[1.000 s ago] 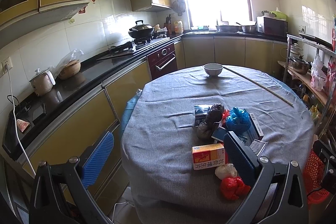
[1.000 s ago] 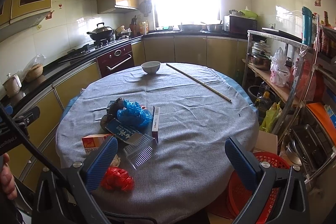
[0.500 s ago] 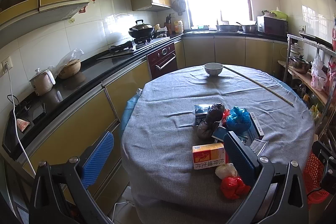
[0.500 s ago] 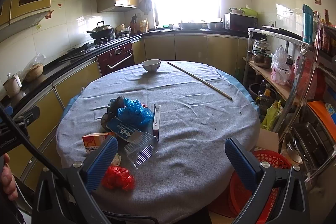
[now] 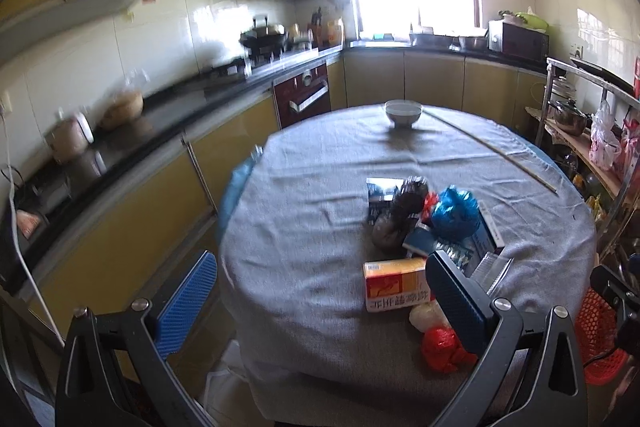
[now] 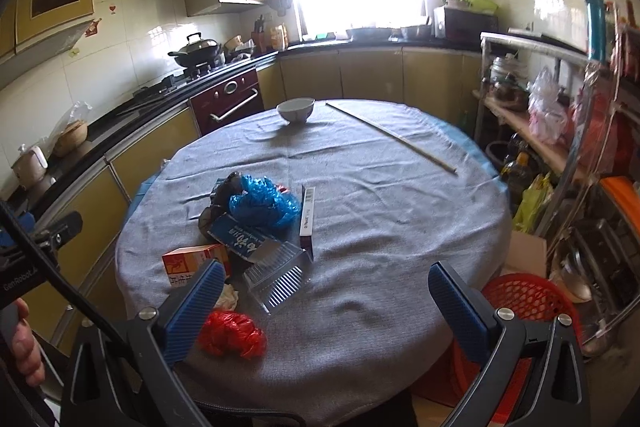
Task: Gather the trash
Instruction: 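Grasp the red plastic bag with the left tool while the right tool grasps the clear plastic tray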
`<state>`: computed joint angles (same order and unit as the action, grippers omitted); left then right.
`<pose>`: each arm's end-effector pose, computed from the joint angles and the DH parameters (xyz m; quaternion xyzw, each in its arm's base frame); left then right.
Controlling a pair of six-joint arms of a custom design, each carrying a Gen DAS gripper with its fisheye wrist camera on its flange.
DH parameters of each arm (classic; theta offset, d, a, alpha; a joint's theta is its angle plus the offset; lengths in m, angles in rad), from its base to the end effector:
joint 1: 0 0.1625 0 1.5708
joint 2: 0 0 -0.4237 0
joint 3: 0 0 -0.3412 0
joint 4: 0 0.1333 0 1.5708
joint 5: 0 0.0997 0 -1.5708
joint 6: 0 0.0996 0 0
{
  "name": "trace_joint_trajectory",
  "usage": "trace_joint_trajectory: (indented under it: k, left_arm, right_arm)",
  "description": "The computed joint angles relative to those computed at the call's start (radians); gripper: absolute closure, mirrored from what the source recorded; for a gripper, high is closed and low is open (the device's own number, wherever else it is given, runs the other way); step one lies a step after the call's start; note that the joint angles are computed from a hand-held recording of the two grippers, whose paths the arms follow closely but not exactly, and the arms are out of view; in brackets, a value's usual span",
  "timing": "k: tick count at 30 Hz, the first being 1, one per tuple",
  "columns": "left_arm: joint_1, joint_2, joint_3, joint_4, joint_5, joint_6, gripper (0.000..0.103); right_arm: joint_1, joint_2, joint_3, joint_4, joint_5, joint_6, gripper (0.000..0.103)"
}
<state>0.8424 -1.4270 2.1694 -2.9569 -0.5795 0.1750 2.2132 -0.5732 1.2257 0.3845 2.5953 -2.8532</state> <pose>-0.1210 -0.4611 0.3674 0.2289 0.8165 -0.3909 0.3580 0.3786 -0.4256 0.0898 0.0208 -0.8504 0.4176 0.3193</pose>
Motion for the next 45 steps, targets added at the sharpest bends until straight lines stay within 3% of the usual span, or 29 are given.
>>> trace_joint_trajectory:
  k: [4, 7, 11, 13, 18, 22, 26, 31, 33, 35, 45]
  left_arm:
    - [0.088, 0.011, -0.072, 0.156, -0.053, -0.117, 0.0]
    - [0.127, 0.017, -0.093, 0.207, -0.084, -0.162, 0.0]
    - [0.153, 0.017, -0.1, 0.252, -0.179, -0.156, 0.002]
    - [0.159, 0.019, -0.106, 0.291, -0.233, -0.154, 0.013]
    - [0.202, 0.049, -0.144, 0.413, -0.397, -0.16, 0.039]
    - [0.23, 0.08, -0.17, 0.482, -0.53, -0.14, 0.039]
    - [0.244, 0.108, -0.176, 0.484, -0.593, -0.118, 0.039]
    - [0.285, 0.155, -0.21, 0.527, -0.687, -0.129, 0.039]
    - [0.29, 0.167, -0.212, 0.536, -0.698, -0.133, 0.04]
    - [0.294, 0.176, -0.213, 0.536, -0.717, -0.126, 0.05]
    - [0.315, 0.18, -0.212, 0.501, -0.767, -0.079, 0.06]
  right_arm:
    - [-0.093, -0.039, 0.04, 0.014, -0.222, 0.071, 0.007]
    - [-0.164, -0.03, 0.023, 0.044, -0.365, 0.101, 0.027]
    - [-0.243, 0.011, -0.029, 0.083, -0.517, 0.148, 0.029]
    - [-0.265, 0.028, -0.052, 0.099, -0.553, 0.173, 0.029]
    - [-0.309, 0.03, -0.05, 0.081, -0.598, 0.205, 0.029]
    - [-0.339, 0.007, -0.024, 0.038, -0.637, 0.165, 0.029]
    - [-0.353, -0.022, 0.024, -0.035, -0.686, 0.007, 0.027]
    - [-0.35, -0.023, 0.04, -0.062, -0.668, -0.118, 0.022]
    - [-0.355, -0.025, 0.047, -0.074, -0.674, -0.143, 0.019]
    - [-0.359, -0.025, 0.052, -0.082, -0.683, -0.164, 0.019]
    - [-0.354, 0.027, -0.004, -0.052, -0.684, -0.208, 0.017]
